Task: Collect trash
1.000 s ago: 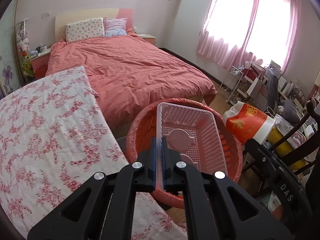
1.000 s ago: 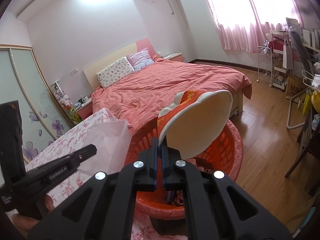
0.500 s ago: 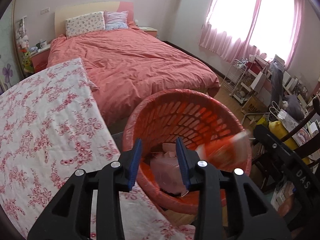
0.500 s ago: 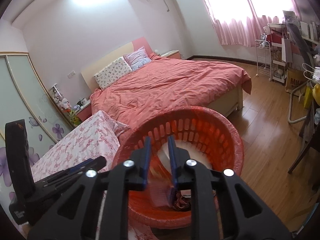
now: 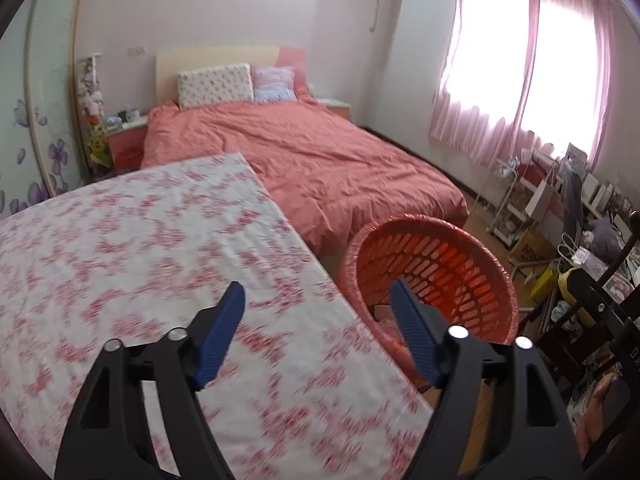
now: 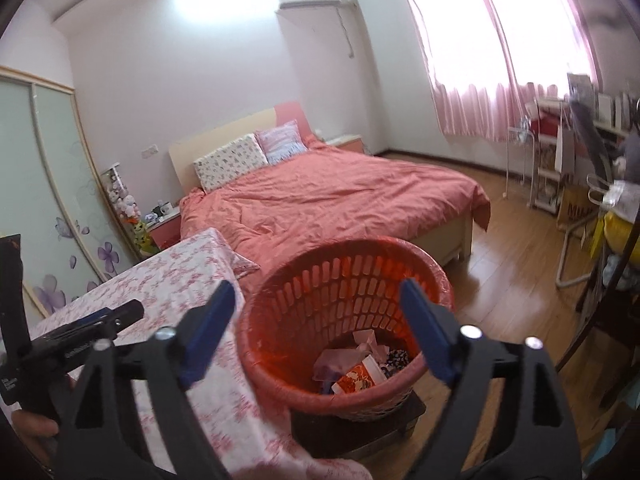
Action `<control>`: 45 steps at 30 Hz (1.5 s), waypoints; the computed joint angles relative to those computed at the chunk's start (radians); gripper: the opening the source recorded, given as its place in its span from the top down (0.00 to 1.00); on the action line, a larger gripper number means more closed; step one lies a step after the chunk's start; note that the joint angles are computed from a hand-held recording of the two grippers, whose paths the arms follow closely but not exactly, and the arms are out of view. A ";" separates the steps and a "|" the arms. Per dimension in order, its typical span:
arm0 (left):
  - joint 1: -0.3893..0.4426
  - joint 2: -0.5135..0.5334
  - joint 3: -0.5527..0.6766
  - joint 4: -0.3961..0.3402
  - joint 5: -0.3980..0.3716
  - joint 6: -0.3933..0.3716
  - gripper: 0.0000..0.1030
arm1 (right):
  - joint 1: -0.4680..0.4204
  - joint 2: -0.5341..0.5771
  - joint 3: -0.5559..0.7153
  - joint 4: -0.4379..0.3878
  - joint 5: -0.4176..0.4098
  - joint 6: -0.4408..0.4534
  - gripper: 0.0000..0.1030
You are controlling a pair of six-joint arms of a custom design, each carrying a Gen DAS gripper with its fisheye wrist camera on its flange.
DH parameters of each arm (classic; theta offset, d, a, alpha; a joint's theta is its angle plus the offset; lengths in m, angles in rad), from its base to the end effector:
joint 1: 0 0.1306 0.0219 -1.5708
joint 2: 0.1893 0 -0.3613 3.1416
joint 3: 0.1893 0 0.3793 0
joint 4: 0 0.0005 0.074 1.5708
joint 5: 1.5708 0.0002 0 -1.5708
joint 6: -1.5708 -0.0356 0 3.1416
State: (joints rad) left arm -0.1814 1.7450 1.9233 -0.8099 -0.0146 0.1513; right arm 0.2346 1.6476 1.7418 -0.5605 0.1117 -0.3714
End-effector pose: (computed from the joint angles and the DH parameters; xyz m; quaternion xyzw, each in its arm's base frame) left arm 0.6019 -0.1104 0.4707 0.0101 0.8917 -0.0685 0.4473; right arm 0.5770 0.1333 0.4655 0.0873 0.8460 0.1109 0.5141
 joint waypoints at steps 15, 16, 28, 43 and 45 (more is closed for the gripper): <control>0.005 -0.347 -0.436 0.187 -0.197 0.046 0.02 | 0.185 -0.204 -0.223 0.076 0.276 0.130 0.04; 0.001 -0.356 -0.447 0.187 -0.209 0.050 0.02 | 0.196 -0.215 -0.235 0.078 0.290 0.132 0.04; -0.044 -0.494 -0.615 0.225 -0.373 0.084 0.02 | 0.293 -0.295 -0.328 0.078 0.422 0.126 0.04; -0.072 -0.533 -0.668 0.186 -0.434 0.134 0.02 | 0.322 -0.262 -0.299 -0.077 0.489 0.052 0.04; -0.073 -0.535 -0.669 0.185 -0.437 0.136 0.02 | 0.323 -0.258 -0.295 -0.083 0.500 0.048 0.04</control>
